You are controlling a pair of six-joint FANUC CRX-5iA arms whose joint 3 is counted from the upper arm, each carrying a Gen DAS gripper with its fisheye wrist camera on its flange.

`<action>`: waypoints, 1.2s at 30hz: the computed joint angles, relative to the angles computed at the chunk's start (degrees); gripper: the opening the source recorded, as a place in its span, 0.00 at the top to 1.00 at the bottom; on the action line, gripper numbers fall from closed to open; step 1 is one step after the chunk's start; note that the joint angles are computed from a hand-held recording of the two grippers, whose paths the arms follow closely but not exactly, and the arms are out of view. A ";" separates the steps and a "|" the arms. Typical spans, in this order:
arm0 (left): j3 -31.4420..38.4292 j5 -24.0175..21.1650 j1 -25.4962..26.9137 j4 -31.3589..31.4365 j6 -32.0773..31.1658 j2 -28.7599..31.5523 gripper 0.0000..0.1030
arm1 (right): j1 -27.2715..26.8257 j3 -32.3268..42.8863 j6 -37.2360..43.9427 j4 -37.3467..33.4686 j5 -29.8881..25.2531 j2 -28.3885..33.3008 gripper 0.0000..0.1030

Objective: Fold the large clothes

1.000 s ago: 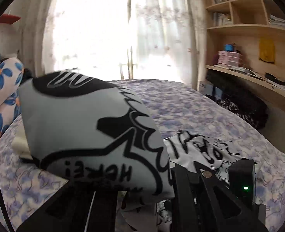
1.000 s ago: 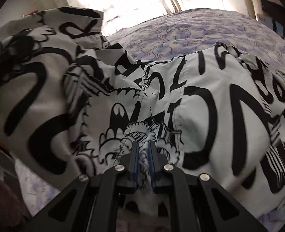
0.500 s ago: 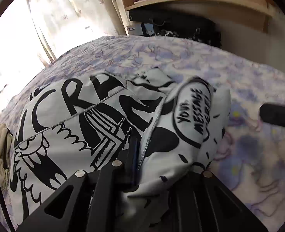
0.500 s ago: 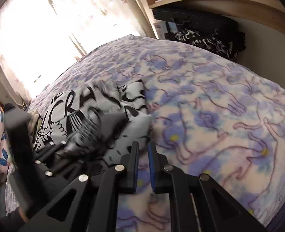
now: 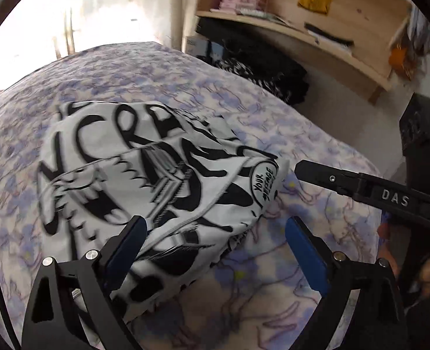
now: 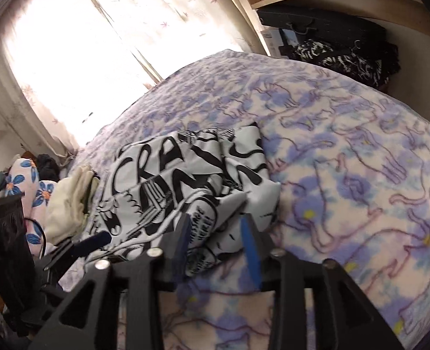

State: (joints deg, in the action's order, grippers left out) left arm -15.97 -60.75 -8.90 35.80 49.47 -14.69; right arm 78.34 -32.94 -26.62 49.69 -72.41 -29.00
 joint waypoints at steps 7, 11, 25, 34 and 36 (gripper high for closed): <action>-2.37 5.68 7.38 -3.00 9.21 -3.14 0.08 | -7.69 4.98 10.14 -10.00 6.99 3.81 0.62; -2.28 3.75 12.59 -2.32 12.69 -1.45 0.08 | -12.24 5.58 12.98 -14.99 12.48 5.17 0.62; -3.70 5.39 12.54 -0.58 13.17 1.62 0.21 | -7.45 2.96 8.58 2.49 6.45 3.39 0.78; -3.06 8.35 6.05 -4.38 13.69 3.63 0.20 | -6.13 -6.42 -2.58 -3.73 4.63 -1.13 0.80; -2.24 9.21 4.95 -7.42 15.53 3.85 0.20 | -5.80 -4.93 -1.26 -3.90 3.10 0.30 0.79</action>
State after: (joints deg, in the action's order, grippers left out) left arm -18.22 -51.54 -3.95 28.38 65.00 -10.84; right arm 72.53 -37.87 -27.88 45.79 -69.31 -28.69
